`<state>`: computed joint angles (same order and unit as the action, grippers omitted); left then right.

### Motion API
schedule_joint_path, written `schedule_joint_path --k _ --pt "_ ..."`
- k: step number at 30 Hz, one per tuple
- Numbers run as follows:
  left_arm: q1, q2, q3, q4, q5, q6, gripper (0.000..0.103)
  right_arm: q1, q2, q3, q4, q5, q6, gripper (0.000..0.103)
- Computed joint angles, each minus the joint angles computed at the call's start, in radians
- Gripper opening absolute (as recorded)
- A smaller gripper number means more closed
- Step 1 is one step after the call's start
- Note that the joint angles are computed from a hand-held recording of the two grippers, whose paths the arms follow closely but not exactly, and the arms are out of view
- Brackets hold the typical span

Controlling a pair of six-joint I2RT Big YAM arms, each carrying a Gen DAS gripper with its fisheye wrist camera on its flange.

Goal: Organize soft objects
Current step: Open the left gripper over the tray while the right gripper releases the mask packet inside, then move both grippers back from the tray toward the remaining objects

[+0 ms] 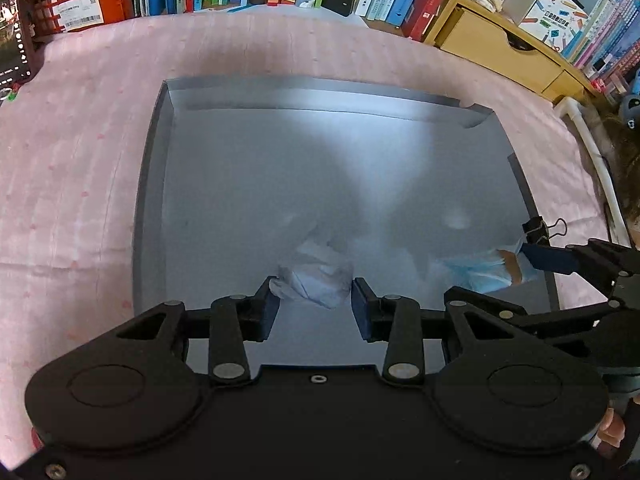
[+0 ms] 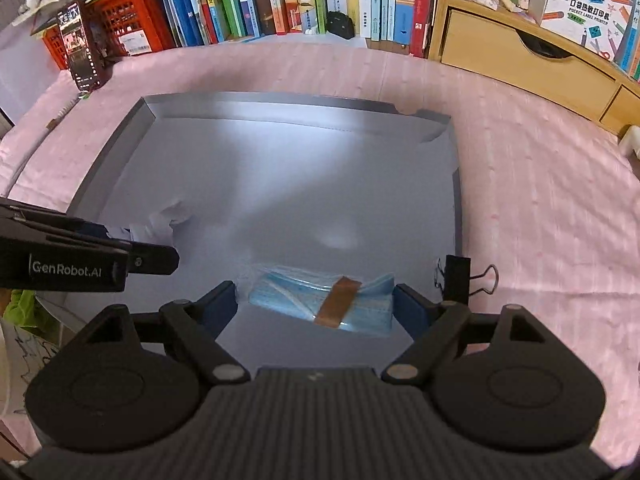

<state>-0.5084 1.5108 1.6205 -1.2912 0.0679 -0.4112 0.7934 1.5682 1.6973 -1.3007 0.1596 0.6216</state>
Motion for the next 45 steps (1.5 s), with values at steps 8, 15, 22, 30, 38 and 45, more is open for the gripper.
schedule_joint_path --k 8,15,22,30,38,45 --pt "0.004 -0.028 -0.012 0.021 -0.008 0.004 0.057 0.003 -0.006 0.000 0.000 0.021 0.005 0.099" --pt "-0.006 -0.083 -0.025 0.049 -0.037 0.023 0.071 0.015 -0.035 -0.008 0.006 0.051 0.017 0.101" --pt "-0.029 -0.187 -0.075 0.107 -0.063 0.042 0.075 0.055 -0.105 -0.039 0.036 0.138 0.023 0.101" --pt "-0.074 -0.348 -0.184 0.177 -0.087 0.050 0.078 0.156 -0.220 -0.104 0.092 0.299 0.014 0.103" --pt "-0.215 -0.537 -0.329 0.276 -0.240 0.075 0.086 0.314 -0.336 -0.227 0.190 0.509 0.041 0.103" --pt "-0.371 -0.656 -0.437 0.310 -0.382 0.049 0.088 0.455 -0.398 -0.323 0.226 0.669 0.128 0.103"
